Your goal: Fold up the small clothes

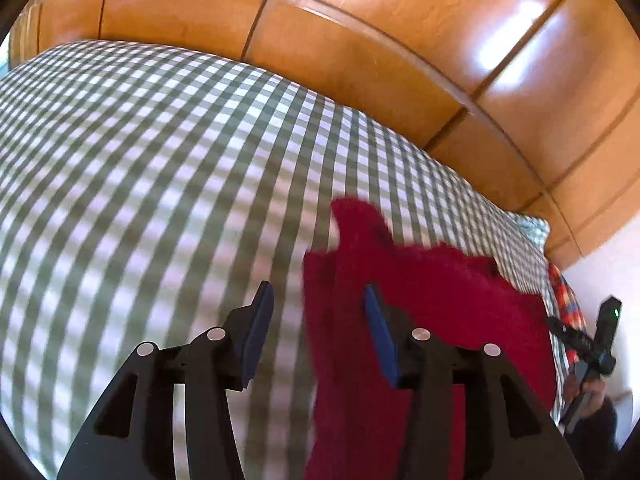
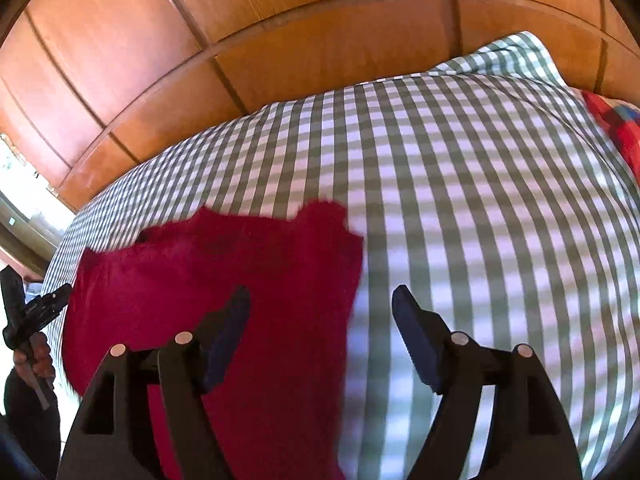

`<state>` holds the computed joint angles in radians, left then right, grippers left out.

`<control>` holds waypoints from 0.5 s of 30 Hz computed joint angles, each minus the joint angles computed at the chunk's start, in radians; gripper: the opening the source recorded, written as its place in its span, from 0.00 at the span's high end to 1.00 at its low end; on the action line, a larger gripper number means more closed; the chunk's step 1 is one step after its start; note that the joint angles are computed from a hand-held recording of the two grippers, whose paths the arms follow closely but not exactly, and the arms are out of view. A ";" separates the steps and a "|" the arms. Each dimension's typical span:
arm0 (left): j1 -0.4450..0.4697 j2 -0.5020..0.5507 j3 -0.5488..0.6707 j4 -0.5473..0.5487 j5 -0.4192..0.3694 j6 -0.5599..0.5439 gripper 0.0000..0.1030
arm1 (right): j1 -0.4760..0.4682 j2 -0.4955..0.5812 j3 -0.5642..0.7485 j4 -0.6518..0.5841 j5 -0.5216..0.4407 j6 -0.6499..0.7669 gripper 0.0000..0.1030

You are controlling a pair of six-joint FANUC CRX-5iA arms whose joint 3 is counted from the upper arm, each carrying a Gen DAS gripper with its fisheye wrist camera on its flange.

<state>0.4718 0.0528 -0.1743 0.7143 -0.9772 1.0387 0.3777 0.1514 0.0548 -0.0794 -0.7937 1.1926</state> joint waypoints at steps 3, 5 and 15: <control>0.078 -0.112 -0.128 0.057 -0.078 -0.143 0.56 | -0.001 -0.090 -0.090 -0.061 0.006 0.027 0.29; 0.118 -0.165 -0.188 0.081 -0.134 -0.200 0.56 | 0.006 -0.152 -0.149 -0.100 0.001 0.043 0.29; 0.150 -0.346 -0.399 0.158 -0.206 -0.387 0.44 | 0.060 -0.328 -0.315 -0.182 -0.025 0.058 0.36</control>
<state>0.6217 -0.2931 -0.5738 0.8725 -1.1828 0.6513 0.4374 -0.1761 -0.2605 -0.2615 -0.8185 1.2505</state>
